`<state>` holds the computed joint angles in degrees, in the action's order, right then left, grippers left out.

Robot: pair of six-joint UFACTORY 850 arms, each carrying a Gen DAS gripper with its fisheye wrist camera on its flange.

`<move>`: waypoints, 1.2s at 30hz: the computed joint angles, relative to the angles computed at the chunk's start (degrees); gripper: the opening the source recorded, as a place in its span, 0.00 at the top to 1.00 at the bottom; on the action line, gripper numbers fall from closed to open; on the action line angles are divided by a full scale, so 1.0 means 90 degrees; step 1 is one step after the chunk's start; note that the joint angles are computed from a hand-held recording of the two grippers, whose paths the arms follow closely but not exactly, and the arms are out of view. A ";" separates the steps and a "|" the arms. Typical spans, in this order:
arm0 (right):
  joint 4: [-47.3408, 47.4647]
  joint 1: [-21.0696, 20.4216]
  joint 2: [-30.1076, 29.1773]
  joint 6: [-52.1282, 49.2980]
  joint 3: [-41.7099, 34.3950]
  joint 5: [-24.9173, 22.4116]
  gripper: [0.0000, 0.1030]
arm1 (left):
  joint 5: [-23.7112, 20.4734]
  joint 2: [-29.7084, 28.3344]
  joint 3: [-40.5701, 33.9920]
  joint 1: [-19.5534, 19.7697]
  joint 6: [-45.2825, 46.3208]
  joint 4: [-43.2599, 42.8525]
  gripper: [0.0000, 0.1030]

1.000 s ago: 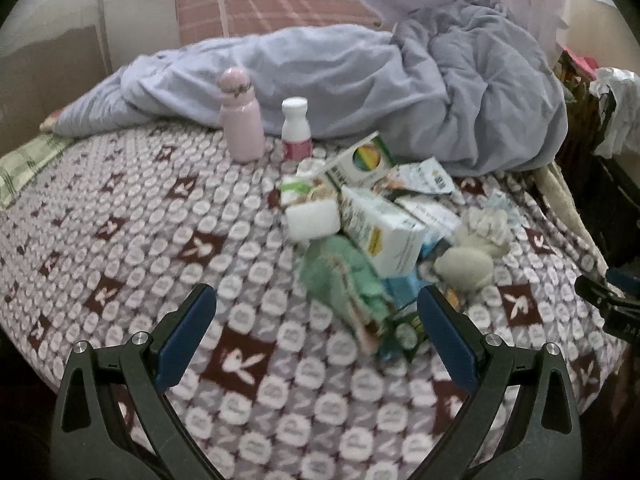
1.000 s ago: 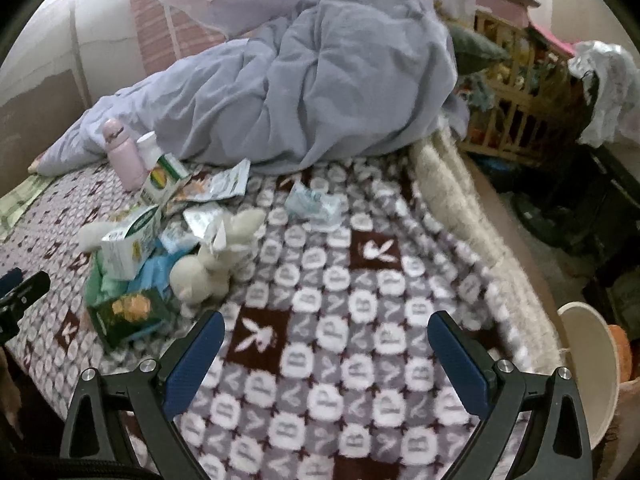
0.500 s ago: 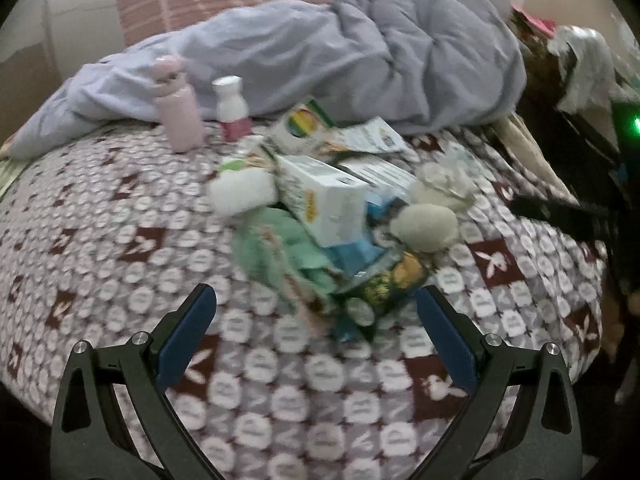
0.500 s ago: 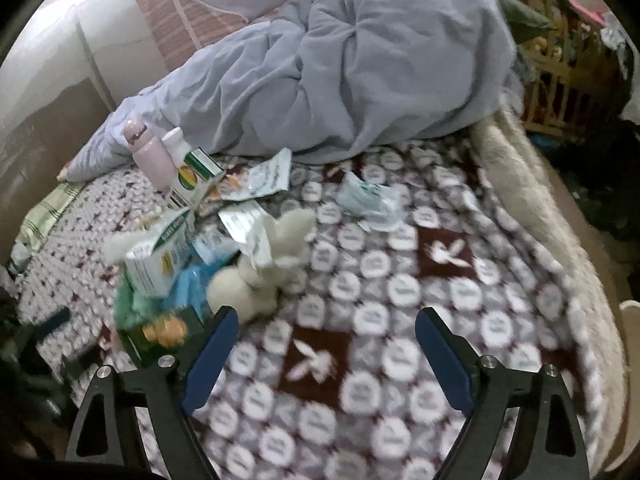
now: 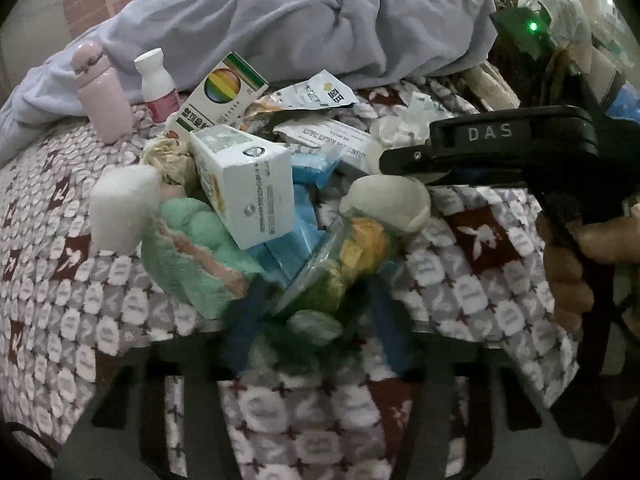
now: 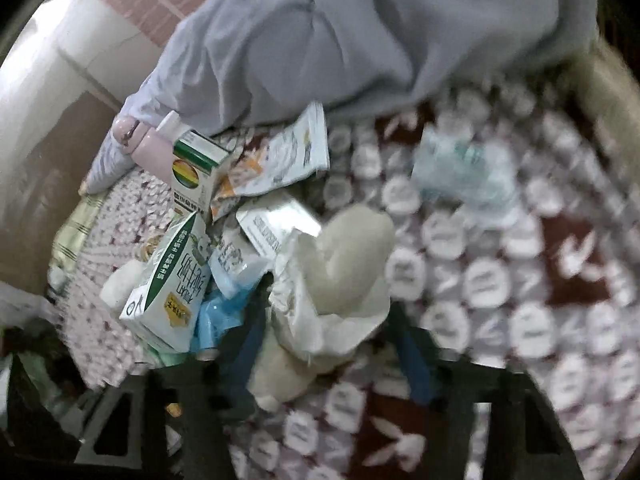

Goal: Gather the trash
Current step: 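Grasp the snack wrapper with the left gripper while the right gripper grasps the white tissue, then carry both items over the white bucket and open both grippers to drop them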

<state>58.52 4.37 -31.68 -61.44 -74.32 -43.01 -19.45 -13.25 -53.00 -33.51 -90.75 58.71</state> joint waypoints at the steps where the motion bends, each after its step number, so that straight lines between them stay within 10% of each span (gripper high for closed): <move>1: 0.0253 -0.0065 -0.0032 -0.0130 0.0014 -0.0230 0.70 | 0.0230 0.0070 0.0055 0.0069 0.0202 -0.0266 0.66; 12: 0.1153 -0.0690 0.1159 -0.1762 0.0895 0.0030 0.75 | 0.0778 0.0657 0.0030 -0.0012 0.0723 -0.0997 0.79; 21: 0.1100 -0.1865 0.1562 -0.2094 0.1092 0.0053 0.75 | 0.0682 -0.0108 -0.1180 -0.0532 0.1428 -0.1339 0.79; 36: 0.0348 -0.3567 0.0952 -0.1512 0.0329 0.1329 0.75 | 0.0271 -0.2781 -0.5002 -0.1202 0.6926 -0.6224 0.79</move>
<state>61.65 -27.73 -23.12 -75.05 -71.35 -31.05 -17.01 -38.28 -98.02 -44.33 -28.42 2.69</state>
